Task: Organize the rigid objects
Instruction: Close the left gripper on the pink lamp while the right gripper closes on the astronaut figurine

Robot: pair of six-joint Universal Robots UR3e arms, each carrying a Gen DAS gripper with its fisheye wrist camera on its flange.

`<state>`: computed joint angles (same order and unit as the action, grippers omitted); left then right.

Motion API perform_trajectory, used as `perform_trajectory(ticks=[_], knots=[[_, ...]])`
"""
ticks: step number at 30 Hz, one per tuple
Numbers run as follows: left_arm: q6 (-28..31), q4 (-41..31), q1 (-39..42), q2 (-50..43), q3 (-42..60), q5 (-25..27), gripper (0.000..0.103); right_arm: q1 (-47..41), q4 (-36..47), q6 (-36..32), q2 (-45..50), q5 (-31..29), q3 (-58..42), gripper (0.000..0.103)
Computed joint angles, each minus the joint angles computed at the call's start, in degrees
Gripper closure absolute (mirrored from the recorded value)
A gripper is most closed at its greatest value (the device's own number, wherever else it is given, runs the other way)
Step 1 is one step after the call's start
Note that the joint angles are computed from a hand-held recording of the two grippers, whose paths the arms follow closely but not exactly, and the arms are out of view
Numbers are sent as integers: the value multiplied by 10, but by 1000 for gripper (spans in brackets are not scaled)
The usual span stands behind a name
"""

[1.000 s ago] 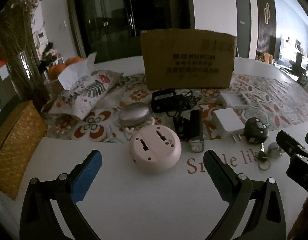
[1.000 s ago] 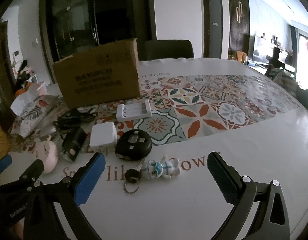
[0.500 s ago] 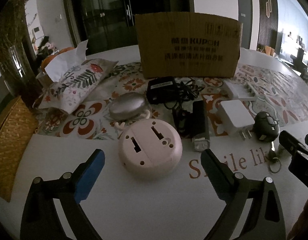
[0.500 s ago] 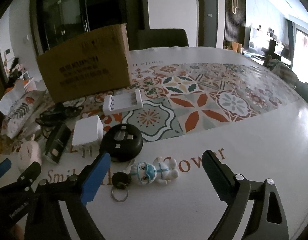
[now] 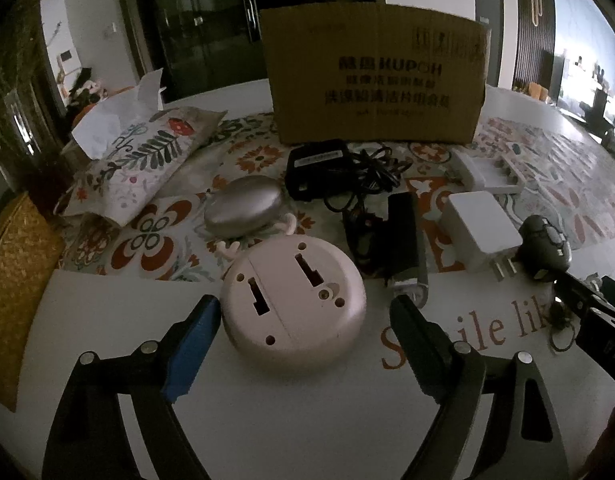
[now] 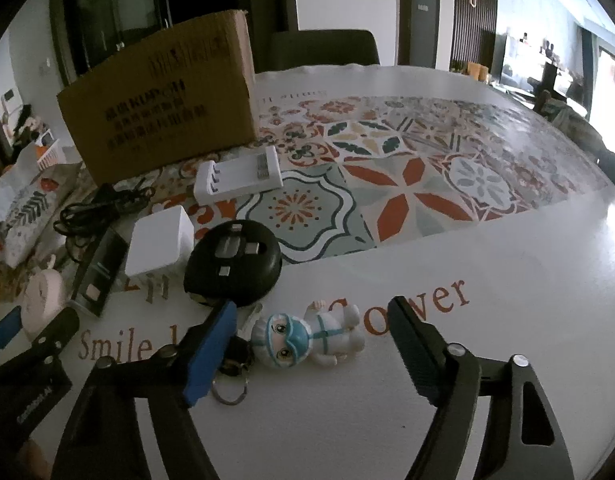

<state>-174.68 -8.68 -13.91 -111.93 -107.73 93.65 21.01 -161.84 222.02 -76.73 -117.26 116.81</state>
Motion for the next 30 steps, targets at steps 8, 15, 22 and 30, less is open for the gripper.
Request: perform_trajectory(ticks=[8,15,22,30], knots=[[5,-9,-1,-14,20,3,16,1,7,-7,5,7,-9,45],[19,-12,5,-19,26,-16,33,2,12,-10,5,11,-14,47],[22,-26,19,-1,12,-55,33,4,9,-16,1,22,-18,48],[26,-10,27,40,-26,-79,33,19,-1,-20,-20,5,-14,48]])
